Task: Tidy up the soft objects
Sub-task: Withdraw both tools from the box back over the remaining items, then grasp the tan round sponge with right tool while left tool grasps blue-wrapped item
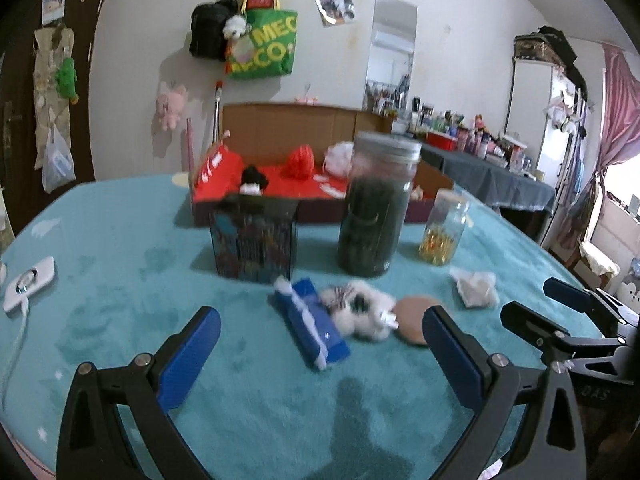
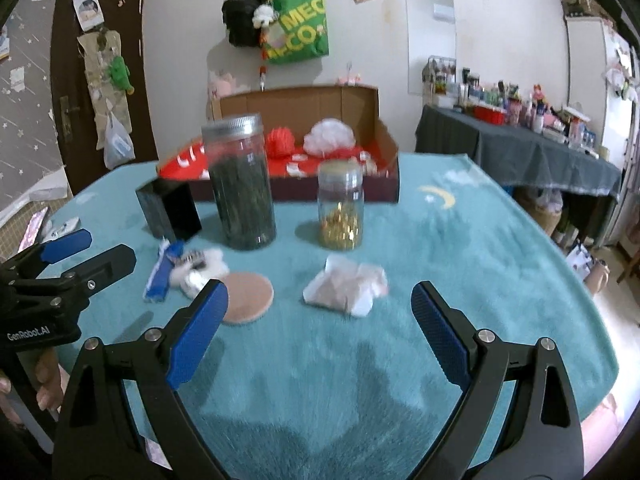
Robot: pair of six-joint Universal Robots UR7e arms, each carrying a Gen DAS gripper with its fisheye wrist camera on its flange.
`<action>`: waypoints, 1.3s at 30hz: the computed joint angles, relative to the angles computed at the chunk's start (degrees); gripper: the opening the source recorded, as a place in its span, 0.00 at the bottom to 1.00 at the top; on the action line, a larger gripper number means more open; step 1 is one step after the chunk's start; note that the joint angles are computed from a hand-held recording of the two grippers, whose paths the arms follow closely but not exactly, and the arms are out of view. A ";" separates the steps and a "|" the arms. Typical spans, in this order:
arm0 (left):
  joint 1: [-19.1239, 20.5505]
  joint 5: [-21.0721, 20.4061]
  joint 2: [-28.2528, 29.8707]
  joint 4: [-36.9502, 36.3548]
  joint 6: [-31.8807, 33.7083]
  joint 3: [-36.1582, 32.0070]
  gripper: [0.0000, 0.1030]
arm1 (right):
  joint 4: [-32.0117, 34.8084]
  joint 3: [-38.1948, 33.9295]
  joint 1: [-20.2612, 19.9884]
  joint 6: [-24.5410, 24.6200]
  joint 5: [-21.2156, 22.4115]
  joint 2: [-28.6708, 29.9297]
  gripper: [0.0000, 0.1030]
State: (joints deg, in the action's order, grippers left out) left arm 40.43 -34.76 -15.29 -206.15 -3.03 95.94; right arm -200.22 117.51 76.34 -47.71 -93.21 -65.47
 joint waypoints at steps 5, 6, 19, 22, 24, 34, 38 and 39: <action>0.76 -0.27 -0.33 3.56 -2.45 -0.02 1.00 | 1.59 -0.42 -0.41 -0.07 -1.45 0.82 0.91; 0.83 -0.27 -0.50 4.33 -2.97 -0.04 1.00 | 2.10 -0.54 -0.45 0.06 -1.52 0.87 0.91; 3.80 -2.29 -4.57 26.23 -10.87 -2.31 0.99 | 19.15 -6.67 1.51 -0.88 -2.16 2.14 0.91; 4.37 -2.01 -5.09 31.99 -12.88 -3.51 0.97 | 22.23 -9.04 2.10 -0.99 -3.87 3.25 0.91; 4.65 -1.32 -5.47 35.78 -14.17 -4.09 0.94 | 24.41 -10.23 2.20 -0.41 -4.07 3.52 0.91; 5.18 -3.71 -9.33 33.54 -10.28 -0.48 0.92 | 27.85 -12.25 3.87 -5.67 -6.71 4.71 0.91; 5.98 -6.03 -7.82 35.44 -7.85 -3.60 0.67 | 28.05 -12.75 4.63 -9.50 -7.87 5.80 0.91; 6.34 -6.82 -7.46 36.14 -7.45 -4.30 0.64 | 27.95 -12.93 4.80 -10.24 -8.42 6.20 0.91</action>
